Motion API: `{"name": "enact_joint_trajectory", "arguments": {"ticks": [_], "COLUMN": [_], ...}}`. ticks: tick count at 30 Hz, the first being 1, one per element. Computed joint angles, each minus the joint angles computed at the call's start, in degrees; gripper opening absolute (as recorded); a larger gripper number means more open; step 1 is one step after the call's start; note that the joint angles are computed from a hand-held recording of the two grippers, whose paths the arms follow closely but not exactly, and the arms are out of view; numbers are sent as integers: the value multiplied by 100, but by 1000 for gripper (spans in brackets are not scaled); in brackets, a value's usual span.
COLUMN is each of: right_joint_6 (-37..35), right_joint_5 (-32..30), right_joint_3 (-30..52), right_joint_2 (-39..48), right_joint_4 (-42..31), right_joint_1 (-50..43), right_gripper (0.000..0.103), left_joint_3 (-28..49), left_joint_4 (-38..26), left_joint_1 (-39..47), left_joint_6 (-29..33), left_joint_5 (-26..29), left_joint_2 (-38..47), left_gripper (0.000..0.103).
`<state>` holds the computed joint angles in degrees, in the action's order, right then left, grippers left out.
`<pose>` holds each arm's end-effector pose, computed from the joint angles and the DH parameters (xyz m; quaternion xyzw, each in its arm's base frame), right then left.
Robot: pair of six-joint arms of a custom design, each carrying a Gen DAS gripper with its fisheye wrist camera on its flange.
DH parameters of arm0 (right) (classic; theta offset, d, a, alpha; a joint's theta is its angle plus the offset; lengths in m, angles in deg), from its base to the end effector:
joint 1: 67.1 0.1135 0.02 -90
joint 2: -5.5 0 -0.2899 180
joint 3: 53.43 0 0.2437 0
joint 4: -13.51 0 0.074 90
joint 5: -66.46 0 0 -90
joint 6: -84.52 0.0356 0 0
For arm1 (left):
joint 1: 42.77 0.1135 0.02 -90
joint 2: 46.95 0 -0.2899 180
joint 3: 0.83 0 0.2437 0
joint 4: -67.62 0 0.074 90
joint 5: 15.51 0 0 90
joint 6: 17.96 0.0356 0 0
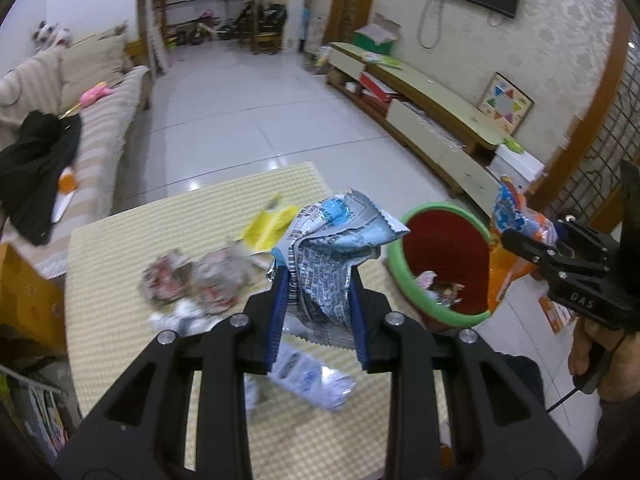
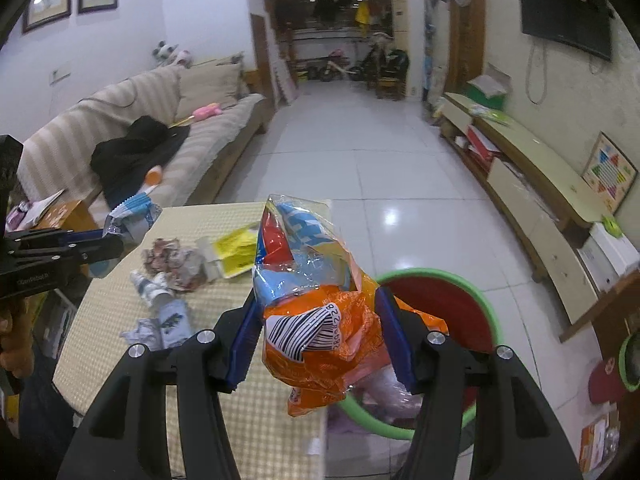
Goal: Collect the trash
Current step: 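Carry the orange bag and blue wrapper over the red bin with both tools, then open both tools to drop the bag and wrapper into the bin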
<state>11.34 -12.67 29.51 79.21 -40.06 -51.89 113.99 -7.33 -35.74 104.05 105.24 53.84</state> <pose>0.2499 0.0610 0.3547 0.0496 0.9169 0.0227 0.3953 0.3610 0.0262 0.3659 0.2668 0.8968 -0.1610 0.3139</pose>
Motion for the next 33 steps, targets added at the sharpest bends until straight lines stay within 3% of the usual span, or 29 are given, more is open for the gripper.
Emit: {"name": "enact_joint_trajectory", "arguments": {"ticks": [8, 17, 33], "right_joint_6": [-464, -977, -1180], "right_joint_5": [-631, -1355, -1916], "right_joint_3": [-513, -951, -1608], "right_joint_2": [-418, -283, 211], "right_joint_4": [110, 495, 1283], "right_joint_1": [-1281, -2483, -3307], "right_gripper": [54, 54, 54], "left_joint_3": [-256, -415, -72], "left_joint_4": [314, 780, 958], "left_joint_1": [-1079, -2192, -3010], "left_joint_6": [-528, -1169, -1686], "left_joint_5": [-229, -548, -646], "left_joint_2": [-63, 220, 945], "left_gripper": [28, 28, 30]}}
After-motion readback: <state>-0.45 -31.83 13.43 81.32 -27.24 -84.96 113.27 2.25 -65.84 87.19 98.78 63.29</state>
